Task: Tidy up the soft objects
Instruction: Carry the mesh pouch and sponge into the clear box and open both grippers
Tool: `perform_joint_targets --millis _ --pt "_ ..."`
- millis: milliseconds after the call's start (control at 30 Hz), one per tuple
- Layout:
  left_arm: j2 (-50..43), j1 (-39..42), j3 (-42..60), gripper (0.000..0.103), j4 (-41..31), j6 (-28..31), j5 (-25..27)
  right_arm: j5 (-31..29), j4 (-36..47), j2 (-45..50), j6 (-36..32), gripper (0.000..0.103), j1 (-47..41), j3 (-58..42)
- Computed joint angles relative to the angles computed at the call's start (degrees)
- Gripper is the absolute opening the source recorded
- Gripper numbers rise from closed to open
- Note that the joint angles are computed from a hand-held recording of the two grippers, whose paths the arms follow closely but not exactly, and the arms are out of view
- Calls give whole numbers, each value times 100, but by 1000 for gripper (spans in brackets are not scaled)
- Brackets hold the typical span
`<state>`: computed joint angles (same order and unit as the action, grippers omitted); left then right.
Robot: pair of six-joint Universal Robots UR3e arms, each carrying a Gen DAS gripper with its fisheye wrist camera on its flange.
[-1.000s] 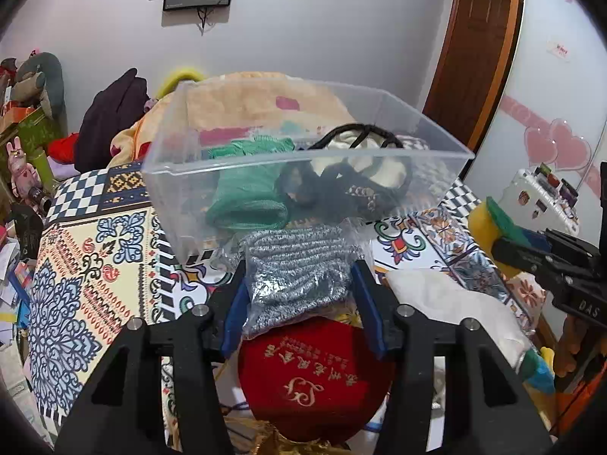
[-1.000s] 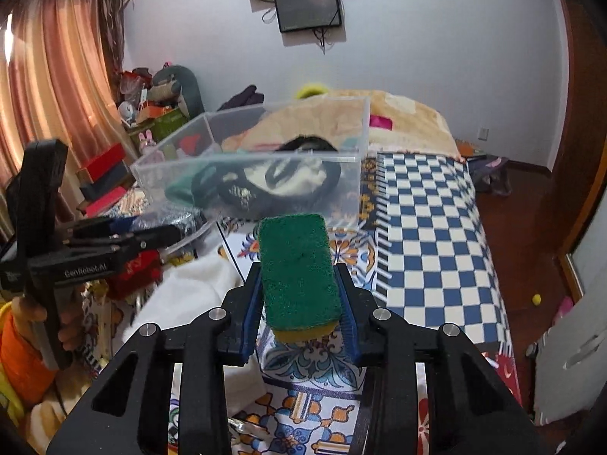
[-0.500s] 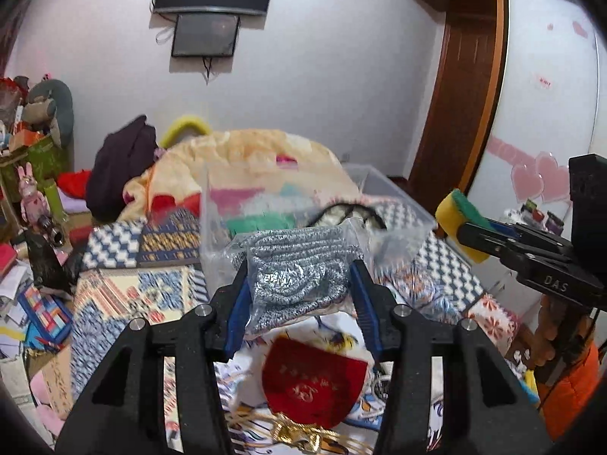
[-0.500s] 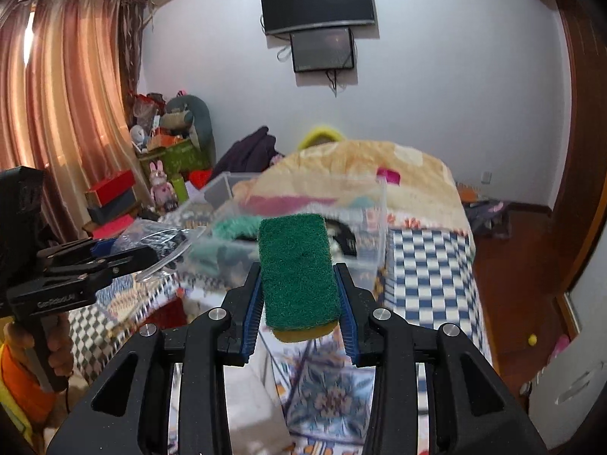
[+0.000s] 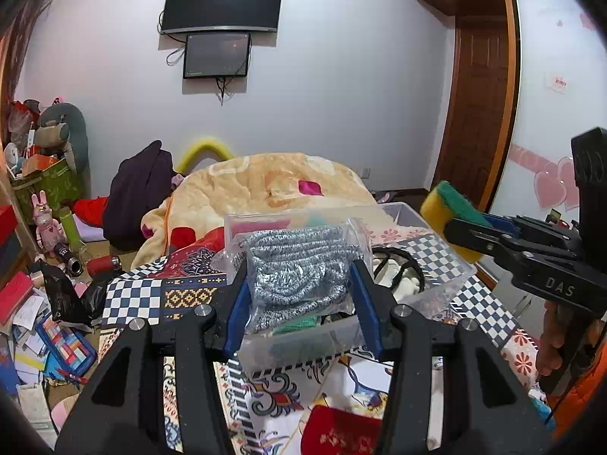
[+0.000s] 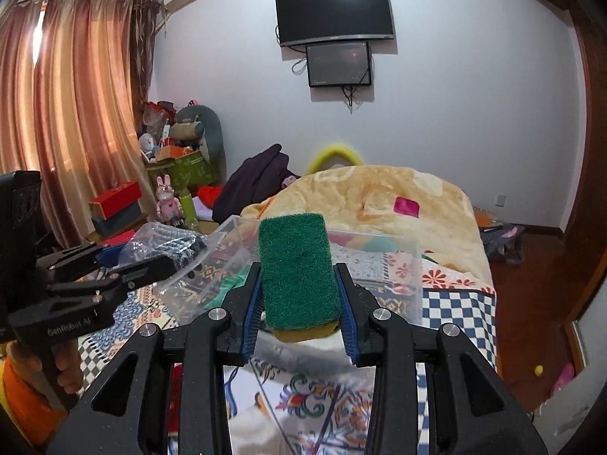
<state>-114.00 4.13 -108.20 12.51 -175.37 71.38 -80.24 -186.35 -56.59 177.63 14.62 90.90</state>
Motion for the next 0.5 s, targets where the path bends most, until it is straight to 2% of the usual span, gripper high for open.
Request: perform_joint_targets --millis 333,500 --pt "-788 -185 1210 50 -982 83 168 -168 1087 676 -145 33 69 -1188" --pt "-1148 -334 1676 50 -1274 101 413 -261 1583 962 -199 33 50 -1640"
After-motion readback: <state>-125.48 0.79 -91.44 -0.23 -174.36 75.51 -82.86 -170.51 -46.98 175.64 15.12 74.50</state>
